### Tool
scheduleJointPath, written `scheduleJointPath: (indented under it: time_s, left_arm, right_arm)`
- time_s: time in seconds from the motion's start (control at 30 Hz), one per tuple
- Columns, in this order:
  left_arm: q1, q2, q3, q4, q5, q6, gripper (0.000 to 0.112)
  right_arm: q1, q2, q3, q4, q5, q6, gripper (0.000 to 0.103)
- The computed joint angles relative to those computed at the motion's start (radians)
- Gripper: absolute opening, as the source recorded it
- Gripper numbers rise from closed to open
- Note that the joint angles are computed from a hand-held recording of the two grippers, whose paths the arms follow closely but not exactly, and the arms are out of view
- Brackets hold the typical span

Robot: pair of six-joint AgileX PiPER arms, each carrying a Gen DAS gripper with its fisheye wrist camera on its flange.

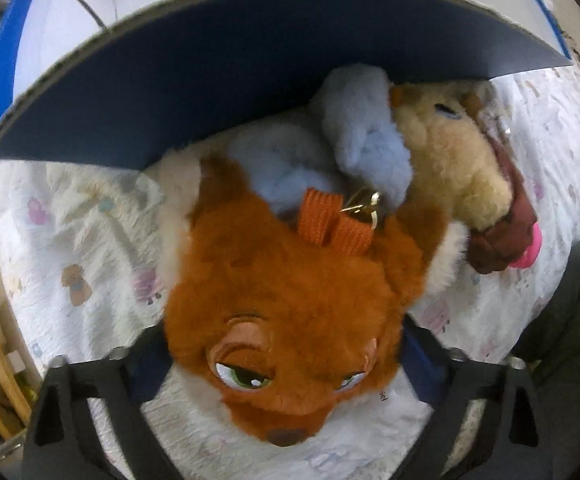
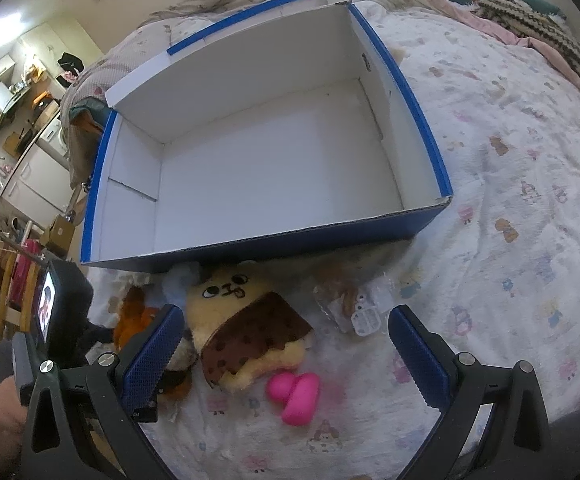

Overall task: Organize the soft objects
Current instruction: 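Lower the left tool onto the orange fox plush and close it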

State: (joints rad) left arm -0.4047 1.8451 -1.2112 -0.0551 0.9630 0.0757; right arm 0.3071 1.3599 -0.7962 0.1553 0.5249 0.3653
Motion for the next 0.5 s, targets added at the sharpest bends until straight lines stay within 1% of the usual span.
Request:
scheduleJointPath:
  time_s: [0.07,0.17,0.23,0.27,0.37,0.4,0.43,0.5]
  left_arm:
    - [-0.003,-0.010,0.005,-0.004,-0.014,-0.005,0.081]
    - [0.003,-0.039,0.037,-0.020,-0.032,-0.004,0.079]
    - [0.008,-0.083,0.076,-0.028,-0.057,-0.022,0.078]
    - [0.015,-0.104,0.099,-0.019,-0.083,-0.043,0.077]
    - [0.052,-0.164,0.156,-0.041,-0.112,-0.082,0.077]
    - [0.061,-0.181,0.176,-0.042,-0.119,-0.095,0.077]
    - [0.067,-0.207,0.193,-0.039,-0.117,-0.120,0.077]
    - [0.104,-0.224,0.239,-0.064,-0.140,-0.166,0.077]
  right_arm:
    - [-0.001,0.004,-0.005,0.002,-0.001,0.000,0.103]
    - [0.003,0.004,-0.005,0.000,-0.003,0.004,0.103]
    - [0.004,0.004,-0.004,-0.006,-0.001,0.009,0.103]
    - [0.004,0.005,-0.004,-0.008,-0.001,0.011,0.103]
    - [0.000,0.010,-0.009,0.009,0.003,-0.003,0.103]
    - [-0.013,0.014,-0.010,0.047,0.006,-0.043,0.103]
    - [-0.035,0.023,-0.016,0.114,0.016,-0.110,0.103]
    - [-0.091,0.036,-0.016,0.267,0.026,-0.259,0.103]
